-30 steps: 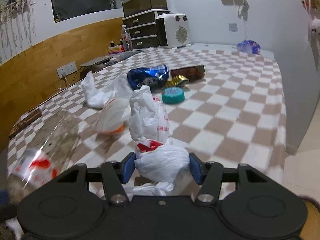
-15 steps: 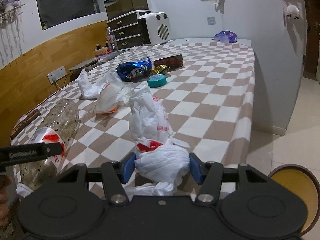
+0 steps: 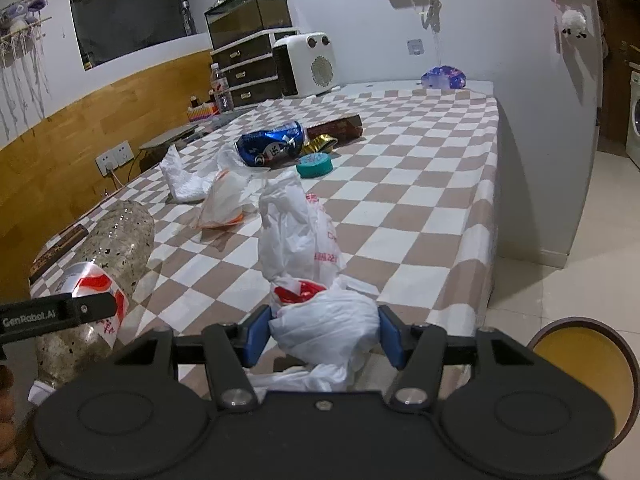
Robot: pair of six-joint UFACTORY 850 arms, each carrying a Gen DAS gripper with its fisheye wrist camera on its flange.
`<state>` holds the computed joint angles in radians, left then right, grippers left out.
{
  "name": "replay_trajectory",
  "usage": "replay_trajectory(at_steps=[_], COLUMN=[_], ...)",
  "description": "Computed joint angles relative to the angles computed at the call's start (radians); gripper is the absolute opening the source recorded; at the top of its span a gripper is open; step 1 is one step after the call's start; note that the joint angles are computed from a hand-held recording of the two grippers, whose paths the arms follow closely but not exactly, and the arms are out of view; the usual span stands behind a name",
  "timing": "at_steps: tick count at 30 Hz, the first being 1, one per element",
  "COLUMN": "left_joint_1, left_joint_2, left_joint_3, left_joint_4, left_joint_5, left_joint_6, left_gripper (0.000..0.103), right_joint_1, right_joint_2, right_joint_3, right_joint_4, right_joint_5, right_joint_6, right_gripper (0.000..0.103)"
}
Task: Collect trash
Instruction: 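Carry the bottle and white bag with both tools over the trash bin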
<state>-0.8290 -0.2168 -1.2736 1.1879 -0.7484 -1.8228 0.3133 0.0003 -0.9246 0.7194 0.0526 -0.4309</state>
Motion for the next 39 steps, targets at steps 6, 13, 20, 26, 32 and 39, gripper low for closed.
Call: replay_trajectory(at_steps=[6, 13, 20, 26, 32, 39], left_joint_1=[-0.039, -0.083, -0.135, -0.166, -0.179, -0.176], left_joint_2=[0.021, -0.015, -0.114, -0.225, -0.323, -0.456], left_joint_3=[0.005, -0.051, -0.177, -0.323, -0.454, -0.649], left_joint_4=[0.054, 0.069, 0.059, -0.028, -0.105, -0.262], left_joint_5=[-0.012, 0.02, 0.08, 0.125, 0.163, 0.202], left_joint_6=[-0.024, -0.005, 0.069, 0.217, 0.342, 0.551], left_gripper=[0.063, 0.063, 0.063, 0.063, 0.063, 0.063], right_joint_1=[-0.007, -0.045, -0.12, -0.214, -0.319, -0.424], right_joint_2=[0.075, 0.18, 0.281, 0.352, 0.388, 0.379], right_joint_3=[0.056, 0.13, 0.207, 0.26, 0.286, 0.286], right_joint_4=[-0.015, 0.111, 0.285, 0.423, 0.514, 0.471], right_joint_5=[0.036, 0.075, 0.098, 0.099, 0.085, 0.065], right_joint_6=[0.032, -0.082, -0.25, -0.395, -0.5, -0.488], right_gripper=[0.058, 0.058, 0.058, 0.058, 0.058, 0.058])
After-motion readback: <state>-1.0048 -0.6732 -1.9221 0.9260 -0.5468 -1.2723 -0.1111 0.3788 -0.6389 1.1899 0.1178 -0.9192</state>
